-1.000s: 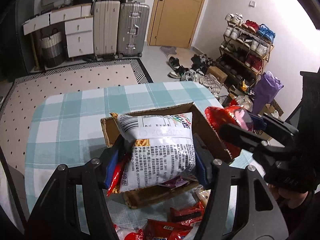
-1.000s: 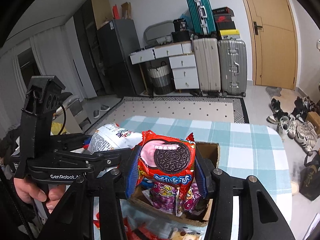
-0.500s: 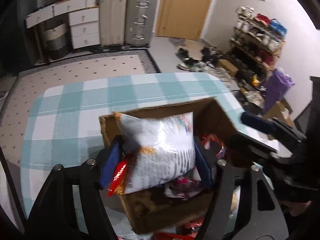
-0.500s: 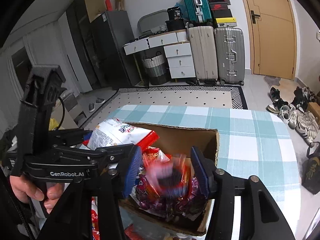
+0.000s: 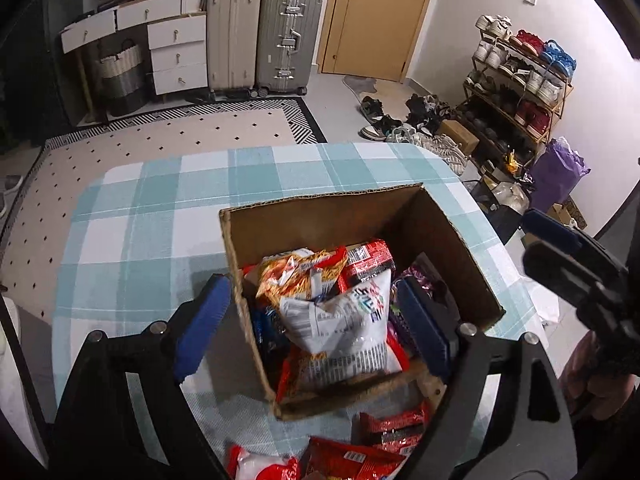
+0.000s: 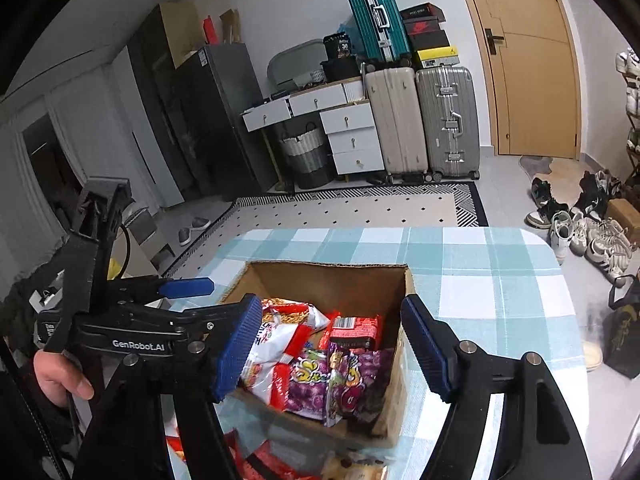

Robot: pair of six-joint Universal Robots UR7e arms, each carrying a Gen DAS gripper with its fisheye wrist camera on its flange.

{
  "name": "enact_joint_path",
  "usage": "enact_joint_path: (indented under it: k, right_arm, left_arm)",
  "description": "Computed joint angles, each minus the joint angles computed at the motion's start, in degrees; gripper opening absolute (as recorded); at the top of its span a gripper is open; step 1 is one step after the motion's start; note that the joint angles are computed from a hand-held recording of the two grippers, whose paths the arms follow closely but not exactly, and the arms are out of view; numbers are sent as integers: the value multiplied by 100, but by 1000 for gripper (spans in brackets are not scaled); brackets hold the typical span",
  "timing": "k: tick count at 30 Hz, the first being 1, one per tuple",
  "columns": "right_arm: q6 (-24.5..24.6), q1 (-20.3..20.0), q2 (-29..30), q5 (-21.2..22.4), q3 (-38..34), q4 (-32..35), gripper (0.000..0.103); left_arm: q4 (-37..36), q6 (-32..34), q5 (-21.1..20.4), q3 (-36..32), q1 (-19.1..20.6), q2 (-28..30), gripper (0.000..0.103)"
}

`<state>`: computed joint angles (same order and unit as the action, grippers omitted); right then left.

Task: Organize snacks
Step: 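Open both tools to drop the snacks into the box and withdraw, then move both open tools toward the remaining snacks on the table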

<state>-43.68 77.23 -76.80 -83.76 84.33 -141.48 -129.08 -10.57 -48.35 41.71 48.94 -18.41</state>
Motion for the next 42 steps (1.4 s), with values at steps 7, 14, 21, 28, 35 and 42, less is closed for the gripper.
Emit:
enact_joint_path:
  k: [7, 14, 21, 28, 35, 42]
  right_arm:
    - [-128, 34, -498, 151, 439, -84, 77]
    - [-296, 25, -1026, 288, 917, -214, 77]
    - [-346, -51, -1474, 493, 1275, -202, 81]
    - [-395, -210, -1910, 688, 1675, -179, 83]
    - [-441, -454, -2377, 955, 2128, -225, 86]
    - [-643, -752, -2836, 1205, 2600, -282, 89]
  left_arm:
    - [-440, -183, 240, 972, -223, -545, 84]
    - [-882, -238, 553, 1778, -497, -999, 84]
    - [-1416, -207, 780, 2508, -761, -1389, 85]
    - [-1765, -314, 1022, 3240, -1033, -1759, 89]
    - [-2304, -320, 1226, 3942, -1290, -2047, 102]
    - [-2581, -634, 1413, 4627, -1517, -2324, 102]
